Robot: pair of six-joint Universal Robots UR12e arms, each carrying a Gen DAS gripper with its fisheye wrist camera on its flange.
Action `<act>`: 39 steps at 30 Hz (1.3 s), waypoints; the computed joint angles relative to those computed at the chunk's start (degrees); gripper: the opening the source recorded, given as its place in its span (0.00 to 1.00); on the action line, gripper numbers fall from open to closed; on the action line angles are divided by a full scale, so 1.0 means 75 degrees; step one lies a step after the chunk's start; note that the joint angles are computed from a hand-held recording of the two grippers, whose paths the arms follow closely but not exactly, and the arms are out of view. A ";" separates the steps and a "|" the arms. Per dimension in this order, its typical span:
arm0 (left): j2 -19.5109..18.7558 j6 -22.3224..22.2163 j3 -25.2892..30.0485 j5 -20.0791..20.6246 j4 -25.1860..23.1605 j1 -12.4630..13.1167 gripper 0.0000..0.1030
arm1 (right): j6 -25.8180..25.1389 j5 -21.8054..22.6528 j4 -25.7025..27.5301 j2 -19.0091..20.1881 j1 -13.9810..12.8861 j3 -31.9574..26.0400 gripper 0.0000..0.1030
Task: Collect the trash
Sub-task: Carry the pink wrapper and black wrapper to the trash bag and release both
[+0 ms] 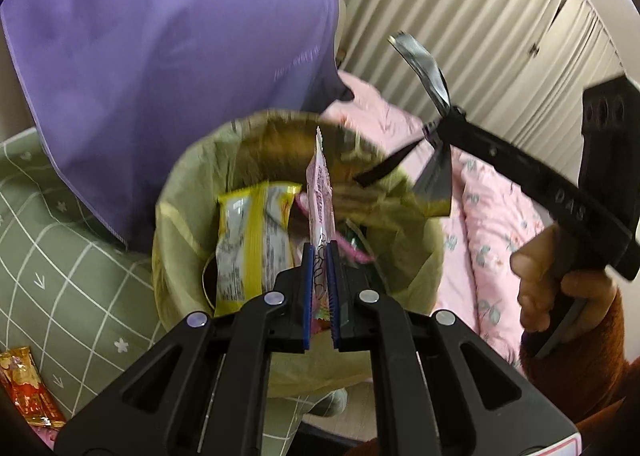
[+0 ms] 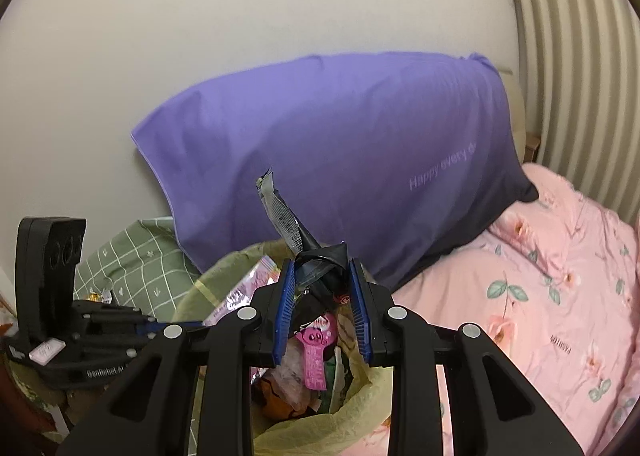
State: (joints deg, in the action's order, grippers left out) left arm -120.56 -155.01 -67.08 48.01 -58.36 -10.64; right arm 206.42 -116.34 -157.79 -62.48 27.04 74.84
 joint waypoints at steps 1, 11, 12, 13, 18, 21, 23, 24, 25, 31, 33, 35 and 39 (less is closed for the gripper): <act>-0.0006 0.0048 0.0010 0.0062 -0.0076 -0.0015 0.06 | 0.0109 0.0134 0.0091 0.0011 -0.0037 0.0017 0.25; -0.0064 0.0061 0.0055 0.0540 -0.0139 -0.0089 0.06 | 0.0313 0.0739 0.0991 0.0299 -0.0170 -0.0213 0.26; -0.0054 0.0078 0.0036 0.0553 -0.0132 -0.0091 0.06 | 0.0335 0.0785 0.1008 0.0300 -0.0179 -0.0206 0.26; -0.0044 0.0092 0.0018 0.0565 -0.0133 -0.0095 0.06 | 0.0377 0.0865 0.1074 0.0303 -0.0193 -0.0199 0.26; -0.0043 0.0025 0.0019 0.0556 -0.0135 -0.0094 0.06 | 0.0485 0.0894 0.1108 0.0308 -0.0176 -0.0145 0.28; -0.0021 0.0011 -0.0009 0.0526 -0.0107 -0.0089 0.06 | 0.0597 0.0808 0.1101 0.0286 -0.0163 -0.0089 0.28; 0.0006 0.0033 -0.0049 0.0480 -0.0102 -0.0079 0.06 | 0.0652 0.0765 0.1076 0.0254 -0.0154 -0.0032 0.28; 0.0021 0.0051 -0.0069 0.0460 -0.0111 -0.0073 0.06 | 0.0664 0.0767 0.1063 0.0238 -0.0157 -0.0008 0.28; 0.0032 0.0072 -0.0084 0.0433 -0.0116 -0.0063 0.06 | 0.0693 0.0799 0.1028 0.0216 -0.0156 0.0031 0.29; 0.0135 -0.0200 -0.0308 0.0371 0.0250 -0.0008 0.23 | 0.0738 0.0976 0.0888 0.0139 -0.0156 0.0159 0.34; 0.0199 -0.0321 -0.0417 0.0365 0.0430 0.0026 0.25 | 0.0771 0.0962 0.0875 0.0129 -0.0139 0.0174 0.35; 0.0283 -0.0520 -0.0558 0.0401 0.0728 0.0063 0.30 | 0.0783 0.0940 0.0859 0.0116 -0.0118 0.0186 0.36; 0.0461 -0.0863 -0.0852 0.0417 0.1347 0.0174 0.36 | 0.0755 0.0829 0.0661 0.0115 -0.0068 0.0195 0.44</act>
State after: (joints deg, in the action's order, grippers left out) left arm -117.11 -161.48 -73.47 51.13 -48.26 -9.34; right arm 212.09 -110.13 -152.83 -61.62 26.52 76.31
